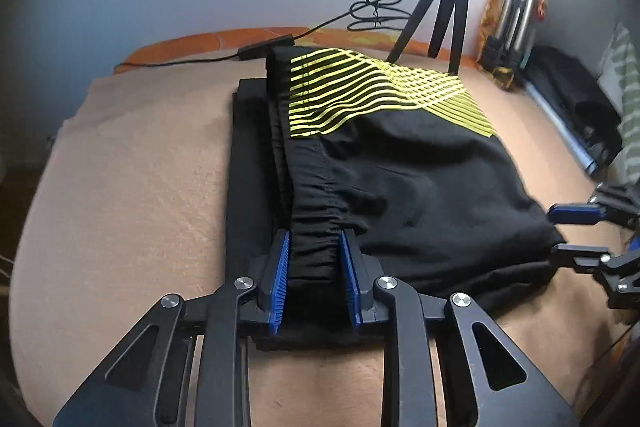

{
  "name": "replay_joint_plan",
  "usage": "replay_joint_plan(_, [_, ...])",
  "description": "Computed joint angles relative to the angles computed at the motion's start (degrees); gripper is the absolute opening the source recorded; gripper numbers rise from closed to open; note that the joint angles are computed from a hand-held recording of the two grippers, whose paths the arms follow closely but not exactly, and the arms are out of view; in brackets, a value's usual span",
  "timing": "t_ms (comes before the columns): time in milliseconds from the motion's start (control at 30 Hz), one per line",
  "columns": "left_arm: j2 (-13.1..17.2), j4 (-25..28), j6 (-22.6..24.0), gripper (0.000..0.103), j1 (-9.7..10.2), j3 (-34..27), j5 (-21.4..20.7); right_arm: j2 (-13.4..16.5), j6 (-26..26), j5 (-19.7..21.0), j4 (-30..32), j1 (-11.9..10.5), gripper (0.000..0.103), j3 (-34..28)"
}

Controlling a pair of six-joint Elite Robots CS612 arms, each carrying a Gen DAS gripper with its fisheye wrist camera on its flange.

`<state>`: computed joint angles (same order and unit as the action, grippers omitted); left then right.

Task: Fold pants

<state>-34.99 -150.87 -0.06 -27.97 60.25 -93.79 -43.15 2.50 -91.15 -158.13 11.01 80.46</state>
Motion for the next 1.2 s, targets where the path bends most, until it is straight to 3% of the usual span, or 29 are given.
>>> replay_joint_plan(100, [-0.6,-1.6,-0.5,0.011,-0.07,0.9,0.6,0.1,-0.9,-2.3,0.3,0.3,0.041,0.2])
replay_joint_plan(267, [-1.9,-2.7,-1.5,0.011,0.36,2.8,2.6,0.3,-1.1,-2.4,0.6,0.5,0.041,0.1])
replay_joint_plan(333, [-1.6,-1.0,-2.5,0.012,0.78,2.3,1.7,0.5,-2.2,-2.2,2.3,0.5,0.049,-0.3])
replay_joint_plan(400, [-1.8,-0.6,-2.8,0.017,0.90,2.3,1.3,0.8,-2.3,-1.9,3.3,0.5,0.050,-0.6])
replay_joint_plan(467, [-2.1,-1.0,-3.2,0.029,0.82,2.5,2.3,0.6,-1.7,-0.3,3.0,0.1,0.050,-0.2])
replay_joint_plan(533, [-2.3,-2.3,-3.5,0.048,0.93,2.7,2.2,0.1,-0.9,2.1,1.9,-0.7,0.050,0.5])
replay_joint_plan(633, [-2.2,-2.5,-4.6,0.051,1.34,1.8,1.4,-0.7,1.5,3.7,-1.4,-2.0,0.059,1.4])
replay_joint_plan(700, [-2.0,-0.6,-6.7,0.058,1.94,0.6,-1.1,-1.1,4.2,4.4,-3.4,-3.0,0.063,1.9])
replay_joint_plan(900, [-2.3,4.7,-16.0,0.064,3.23,0.2,-7.4,-0.5,10.1,8.1,-2.8,-5.7,0.064,0.5])
replay_joint_plan(1067, [-2.0,5.9,-27.8,0.064,4.43,1.0,-14.3,2.3,18.4,15.1,-2.9,-8.2,0.064,-2.9])
replay_joint_plan(1200, [-1.5,5.8,-32.0,0.064,4.65,1.1,-17.2,4.1,21.9,17.5,-3.2,-9.0,0.065,-5.2])
